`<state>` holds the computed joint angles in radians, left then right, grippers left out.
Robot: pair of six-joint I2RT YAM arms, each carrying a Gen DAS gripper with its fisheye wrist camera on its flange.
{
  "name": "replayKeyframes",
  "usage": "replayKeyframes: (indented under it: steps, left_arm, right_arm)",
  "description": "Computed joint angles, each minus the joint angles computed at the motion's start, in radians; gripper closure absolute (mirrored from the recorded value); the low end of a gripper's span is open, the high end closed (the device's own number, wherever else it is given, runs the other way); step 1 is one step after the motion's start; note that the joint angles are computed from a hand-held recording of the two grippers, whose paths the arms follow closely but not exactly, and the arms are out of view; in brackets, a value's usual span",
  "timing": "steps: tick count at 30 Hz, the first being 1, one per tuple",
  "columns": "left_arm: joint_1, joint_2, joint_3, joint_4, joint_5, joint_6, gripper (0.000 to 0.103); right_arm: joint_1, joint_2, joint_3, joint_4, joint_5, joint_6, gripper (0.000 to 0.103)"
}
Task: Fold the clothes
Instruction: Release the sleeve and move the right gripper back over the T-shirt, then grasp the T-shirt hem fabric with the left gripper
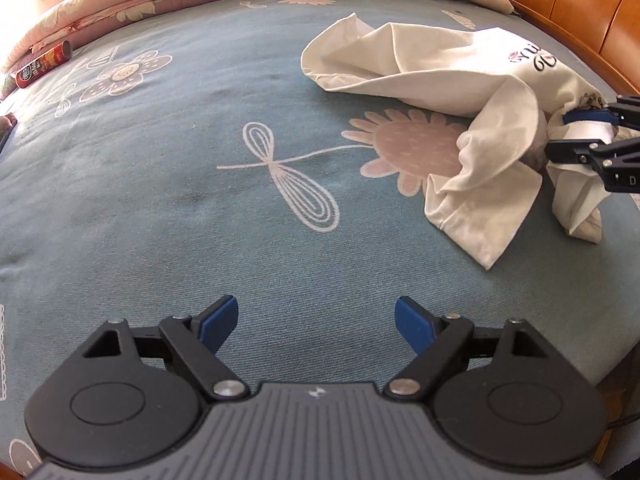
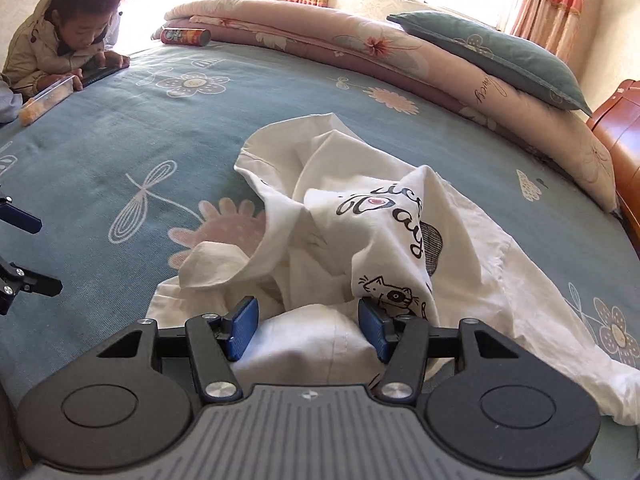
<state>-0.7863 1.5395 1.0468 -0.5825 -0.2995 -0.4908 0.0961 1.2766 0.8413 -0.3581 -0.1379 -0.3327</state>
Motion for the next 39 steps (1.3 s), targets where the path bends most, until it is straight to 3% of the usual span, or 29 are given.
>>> replayKeyframes:
  steps: [8, 12, 15, 20, 23, 26, 34, 39]
  left_arm:
    - [-0.038, 0.068, 0.072, 0.154, 0.013, 0.057, 0.021]
    - [-0.051, 0.124, 0.119, 0.228, 0.041, 0.091, 0.04]
    - [-0.067, 0.176, 0.149, 0.292, 0.078, 0.135, 0.047]
    - [-0.125, 0.289, 0.226, 0.323, -0.025, 0.242, 0.05]
    - [-0.116, 0.306, 0.22, 0.334, -0.023, 0.227, 0.057]
    - [-0.101, 0.282, 0.165, 0.387, -0.019, 0.213, 0.057]
    - [-0.069, 0.238, 0.062, 0.548, -0.047, 0.256, 0.058]
    - [-0.054, 0.233, 0.049, 0.522, -0.048, 0.261, 0.057]
  right_arm:
    - [-0.197, -0.028, -0.052, 0.019, -0.195, 0.036, 0.042]
    - [-0.241, -0.142, -0.116, 0.024, -0.307, 0.031, 0.036]
    - [-0.284, -0.225, -0.159, 0.011, -0.376, 0.003, 0.036]
    - [-0.384, -0.265, -0.166, -0.04, -0.481, -0.037, 0.035]
    - [-0.43, -0.252, -0.164, -0.038, -0.509, -0.026, 0.035]
    - [-0.471, -0.22, -0.16, -0.038, -0.551, -0.019, 0.035]
    - [-0.466, -0.192, -0.181, -0.014, -0.544, -0.011, 0.035]
    - [-0.465, -0.195, -0.189, -0.011, -0.527, -0.021, 0.035]
